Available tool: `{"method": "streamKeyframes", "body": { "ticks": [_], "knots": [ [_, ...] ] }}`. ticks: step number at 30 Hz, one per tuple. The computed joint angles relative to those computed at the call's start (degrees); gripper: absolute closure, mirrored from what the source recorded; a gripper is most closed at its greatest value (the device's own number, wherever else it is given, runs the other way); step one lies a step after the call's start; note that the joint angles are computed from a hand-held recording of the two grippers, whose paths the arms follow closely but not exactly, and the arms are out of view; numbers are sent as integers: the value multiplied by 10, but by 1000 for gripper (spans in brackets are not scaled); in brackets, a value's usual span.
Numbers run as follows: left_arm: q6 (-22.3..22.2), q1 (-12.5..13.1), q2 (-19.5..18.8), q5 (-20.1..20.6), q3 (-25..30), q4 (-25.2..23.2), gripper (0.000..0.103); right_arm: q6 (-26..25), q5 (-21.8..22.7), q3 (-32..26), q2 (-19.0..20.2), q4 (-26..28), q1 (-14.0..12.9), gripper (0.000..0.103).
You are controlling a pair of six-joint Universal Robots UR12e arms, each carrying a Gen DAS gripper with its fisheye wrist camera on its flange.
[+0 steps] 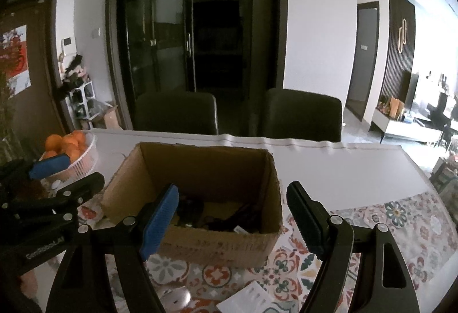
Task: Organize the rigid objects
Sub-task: 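Open both grippers to drop the figurine and pink device into the box, then withdraw both open grippers from the box toward the remaining table items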
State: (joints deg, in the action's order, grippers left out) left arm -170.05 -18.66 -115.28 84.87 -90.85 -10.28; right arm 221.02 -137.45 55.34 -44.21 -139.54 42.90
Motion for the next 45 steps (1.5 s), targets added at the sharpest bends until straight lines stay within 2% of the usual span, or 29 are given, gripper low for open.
{"method": "streamKeyframes", "body": {
  "ticks": [12, 23, 45],
  "knots": [
    [18, 7, 39, 25, -71, 75, 35, 0, -25, 11, -1, -23, 25, 24],
    [18, 13, 61, 33, -121, 111, 32, 0, -36, 18, 2, -31, 42, 19],
    [8, 31, 74, -11, -182, 93, 30, 48, 7, 48, 3, -14, 57, 16]
  ]
}}
